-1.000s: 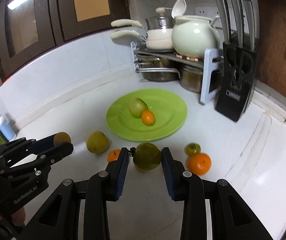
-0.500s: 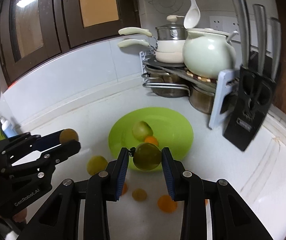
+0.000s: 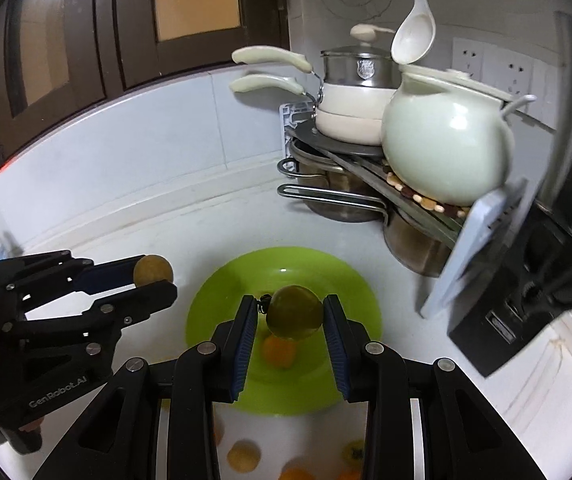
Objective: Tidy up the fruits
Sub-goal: 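Carry the kiwi with the left tool while the right tool carries the green tomato over the plate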
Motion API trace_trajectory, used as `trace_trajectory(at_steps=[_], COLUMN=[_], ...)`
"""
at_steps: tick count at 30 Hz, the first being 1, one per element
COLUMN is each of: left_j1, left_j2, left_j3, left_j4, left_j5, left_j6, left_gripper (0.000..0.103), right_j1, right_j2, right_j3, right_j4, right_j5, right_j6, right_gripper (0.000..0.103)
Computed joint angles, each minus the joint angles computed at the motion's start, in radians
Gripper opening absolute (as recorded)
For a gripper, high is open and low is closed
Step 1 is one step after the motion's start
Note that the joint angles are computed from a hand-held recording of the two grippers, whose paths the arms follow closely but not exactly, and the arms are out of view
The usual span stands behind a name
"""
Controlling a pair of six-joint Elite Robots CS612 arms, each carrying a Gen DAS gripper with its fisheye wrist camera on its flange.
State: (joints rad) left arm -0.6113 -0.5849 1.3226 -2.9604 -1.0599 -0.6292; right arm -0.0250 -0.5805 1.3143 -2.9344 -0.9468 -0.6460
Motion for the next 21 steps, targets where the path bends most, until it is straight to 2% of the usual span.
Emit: trace_trajectory(at_steps=[12, 21], left_j1=[0.066, 0.095], left_j2=[0.086, 0.138], left_j3=[-0.154, -0.240], left_j4=[0.138, 0.218], left_j5=[-0.132, -0.196], left_j6=[0.019, 0.028], left_gripper=[0.028, 0.028], right_j1=[0.039, 0.058], right_j2=[0.109, 0.168], right_j3=[-0.230, -0.335], right_j4=[0.263, 0.366], right_j5=[-0.079, -0.135], right_j6=[-0.028, -0.057], right_gripper=[0.035, 0.035])
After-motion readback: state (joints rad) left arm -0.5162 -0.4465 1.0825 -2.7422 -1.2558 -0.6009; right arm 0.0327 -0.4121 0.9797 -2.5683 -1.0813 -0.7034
